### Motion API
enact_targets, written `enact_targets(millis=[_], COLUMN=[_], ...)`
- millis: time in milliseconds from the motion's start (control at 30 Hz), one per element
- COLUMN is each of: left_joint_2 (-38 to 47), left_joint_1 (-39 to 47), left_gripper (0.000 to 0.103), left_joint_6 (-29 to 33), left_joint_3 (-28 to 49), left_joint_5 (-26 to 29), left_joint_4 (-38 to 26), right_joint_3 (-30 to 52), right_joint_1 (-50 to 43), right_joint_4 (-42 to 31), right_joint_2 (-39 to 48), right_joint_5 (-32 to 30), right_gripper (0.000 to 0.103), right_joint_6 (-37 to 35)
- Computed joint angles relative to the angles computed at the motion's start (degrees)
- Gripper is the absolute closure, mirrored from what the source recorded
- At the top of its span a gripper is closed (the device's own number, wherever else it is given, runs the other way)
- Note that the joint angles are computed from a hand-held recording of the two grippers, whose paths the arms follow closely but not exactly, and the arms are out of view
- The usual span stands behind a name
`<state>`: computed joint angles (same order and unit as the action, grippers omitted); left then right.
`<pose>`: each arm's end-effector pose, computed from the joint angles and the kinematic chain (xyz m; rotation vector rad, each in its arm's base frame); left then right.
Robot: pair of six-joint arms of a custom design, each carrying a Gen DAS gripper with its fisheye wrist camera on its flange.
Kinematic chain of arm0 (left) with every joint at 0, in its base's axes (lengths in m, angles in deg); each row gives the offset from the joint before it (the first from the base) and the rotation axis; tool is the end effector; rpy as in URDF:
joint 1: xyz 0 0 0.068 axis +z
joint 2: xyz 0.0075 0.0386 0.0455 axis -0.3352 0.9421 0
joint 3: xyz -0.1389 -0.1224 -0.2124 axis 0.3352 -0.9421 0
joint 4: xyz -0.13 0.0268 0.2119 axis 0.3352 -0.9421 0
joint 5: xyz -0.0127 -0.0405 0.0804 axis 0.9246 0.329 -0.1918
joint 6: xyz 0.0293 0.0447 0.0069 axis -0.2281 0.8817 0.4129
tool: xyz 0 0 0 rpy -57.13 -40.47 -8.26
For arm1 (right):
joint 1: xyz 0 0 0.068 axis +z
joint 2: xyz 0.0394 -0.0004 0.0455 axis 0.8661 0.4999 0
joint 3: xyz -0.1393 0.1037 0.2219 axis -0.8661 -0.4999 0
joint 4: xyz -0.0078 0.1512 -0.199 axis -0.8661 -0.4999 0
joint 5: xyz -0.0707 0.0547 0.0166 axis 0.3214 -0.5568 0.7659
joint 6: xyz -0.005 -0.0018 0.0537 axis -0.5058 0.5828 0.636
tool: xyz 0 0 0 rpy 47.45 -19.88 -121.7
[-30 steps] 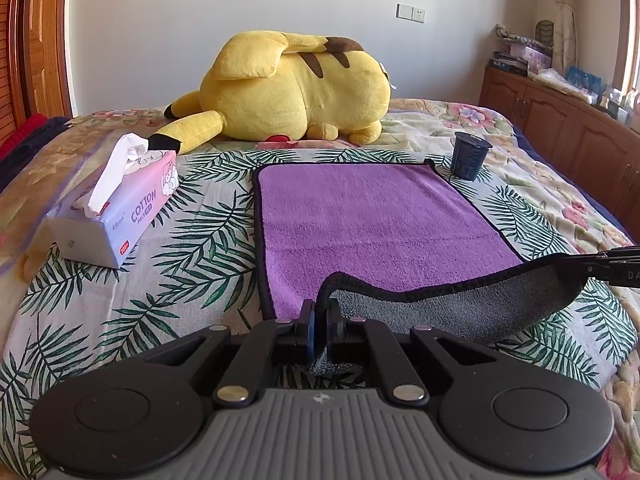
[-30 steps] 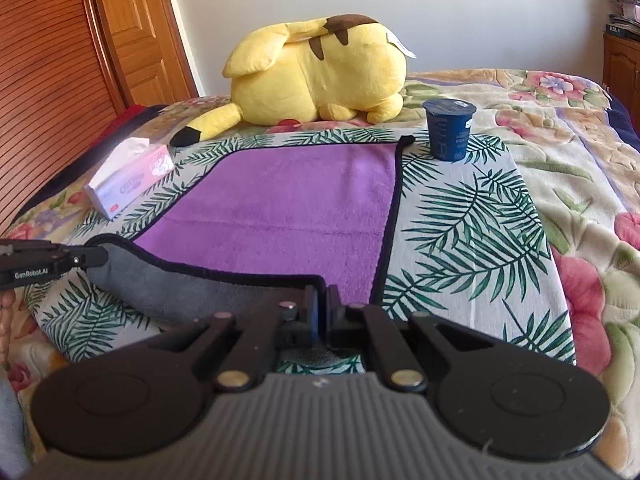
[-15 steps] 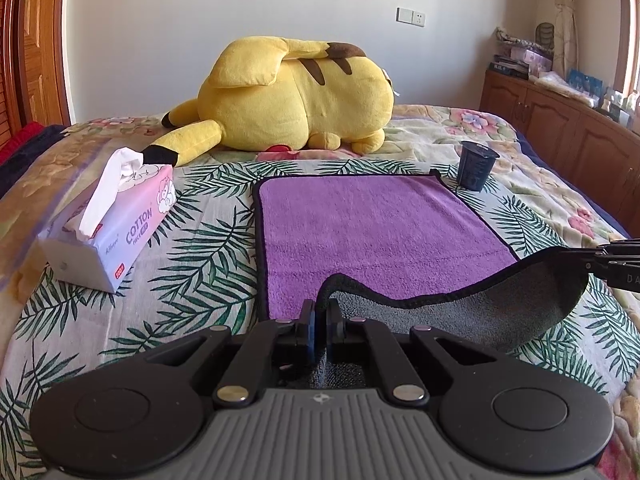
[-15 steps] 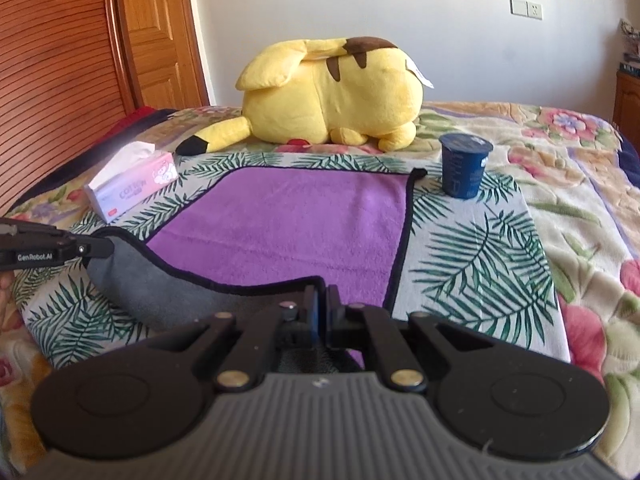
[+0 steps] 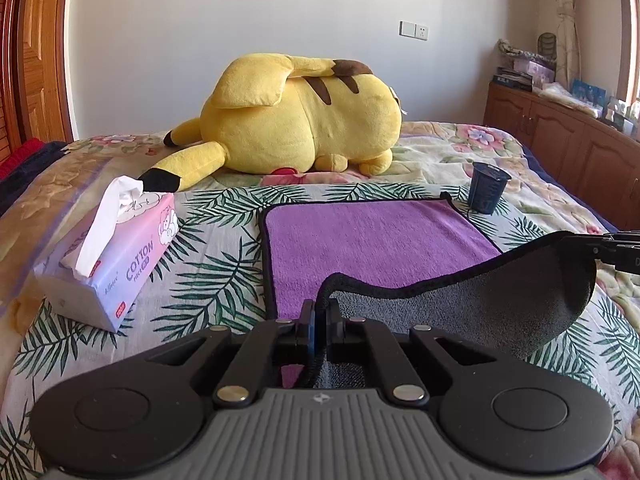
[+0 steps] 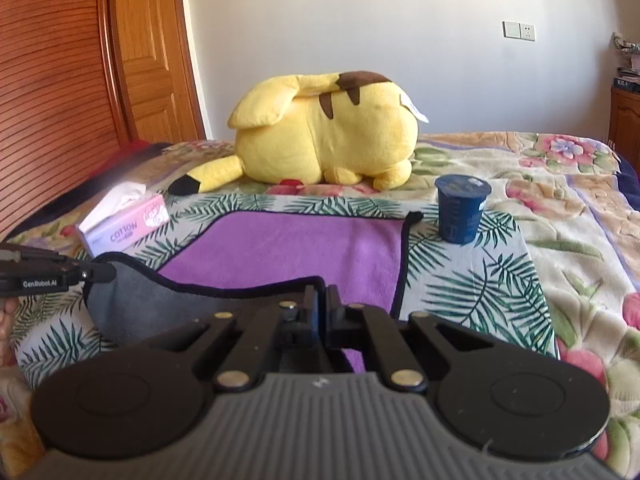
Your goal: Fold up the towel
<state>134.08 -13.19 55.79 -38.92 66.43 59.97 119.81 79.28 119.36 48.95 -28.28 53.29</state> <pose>0.2150 0.0233 0.1268 -0.1421 2.1611 0.0213 0.2978 0.1170 0.1333 -0.6208 2.0062 0.5276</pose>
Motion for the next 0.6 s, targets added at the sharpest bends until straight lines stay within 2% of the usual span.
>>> enact_targets(millis=[600], left_joint_2=[2.37], left_joint_1=[1.53], left_gripper=[0.103], left_joint_6=[0.48], left_joint_3=[6.84], left_joint_5=[0.50], left_joint_4=[-2.12], right_joint_3=[6.90], right_joint_1=[0.12], right_joint_4=[-1.58], right_joint_2=[2.76], right_joint_5=[-0.33], right_gripper=[0.099], right_joint_6=[-0.97])
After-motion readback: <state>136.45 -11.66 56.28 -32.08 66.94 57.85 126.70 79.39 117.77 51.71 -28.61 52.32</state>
